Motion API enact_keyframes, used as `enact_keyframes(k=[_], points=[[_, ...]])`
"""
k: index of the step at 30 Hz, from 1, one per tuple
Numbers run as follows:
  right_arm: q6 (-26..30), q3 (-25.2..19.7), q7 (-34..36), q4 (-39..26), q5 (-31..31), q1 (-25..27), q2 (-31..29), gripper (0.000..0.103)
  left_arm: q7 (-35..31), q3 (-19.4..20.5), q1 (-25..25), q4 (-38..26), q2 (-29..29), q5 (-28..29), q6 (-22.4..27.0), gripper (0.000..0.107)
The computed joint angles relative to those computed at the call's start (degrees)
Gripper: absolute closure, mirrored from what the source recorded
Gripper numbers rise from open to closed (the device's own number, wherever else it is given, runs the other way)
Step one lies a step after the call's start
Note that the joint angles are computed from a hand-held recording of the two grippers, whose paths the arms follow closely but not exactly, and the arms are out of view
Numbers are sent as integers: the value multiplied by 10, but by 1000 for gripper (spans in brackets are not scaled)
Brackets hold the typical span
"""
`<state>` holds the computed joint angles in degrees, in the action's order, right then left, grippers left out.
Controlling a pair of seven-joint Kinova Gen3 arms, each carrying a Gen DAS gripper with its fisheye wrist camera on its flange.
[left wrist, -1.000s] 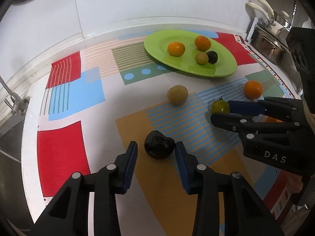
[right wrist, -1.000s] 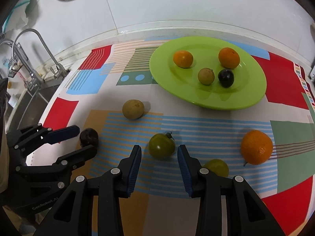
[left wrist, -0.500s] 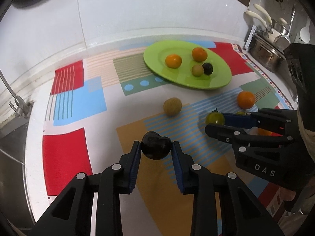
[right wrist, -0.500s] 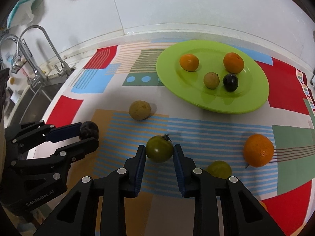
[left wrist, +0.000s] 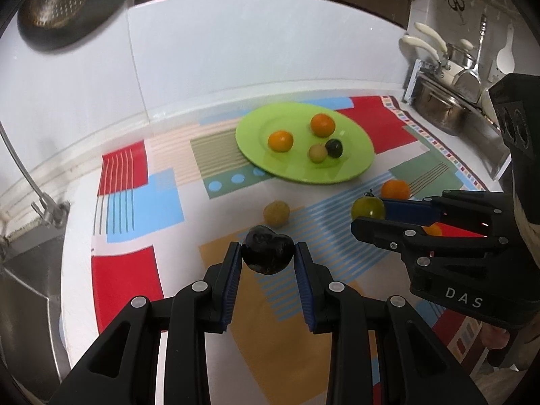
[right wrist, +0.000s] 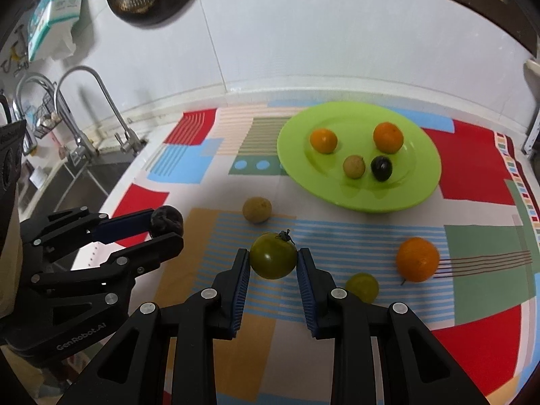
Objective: Organize fruits
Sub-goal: 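Carry the plum in the left tool while the right tool carries the green fruit over the plate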
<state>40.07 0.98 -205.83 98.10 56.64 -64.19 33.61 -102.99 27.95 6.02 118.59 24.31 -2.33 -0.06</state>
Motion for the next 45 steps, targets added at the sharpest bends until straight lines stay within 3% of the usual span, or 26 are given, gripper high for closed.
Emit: enact_keyframes(k=[9, 24, 35, 45], points=[[51, -9, -40, 12, 35, -16, -23, 73, 0, 22, -11, 1, -17, -17, -19, 76], [123, -49, -62, 18, 77, 10, -51, 73, 19, 22, 8, -33, -20, -61, -40, 76], [143, -59, -35, 14, 91, 40, -65, 73, 16, 53, -7, -85, 7, -75, -23, 76], [125, -56, -4, 12, 93, 76, -70, 73, -17, 41, 16, -137, 37, -66, -13, 76]])
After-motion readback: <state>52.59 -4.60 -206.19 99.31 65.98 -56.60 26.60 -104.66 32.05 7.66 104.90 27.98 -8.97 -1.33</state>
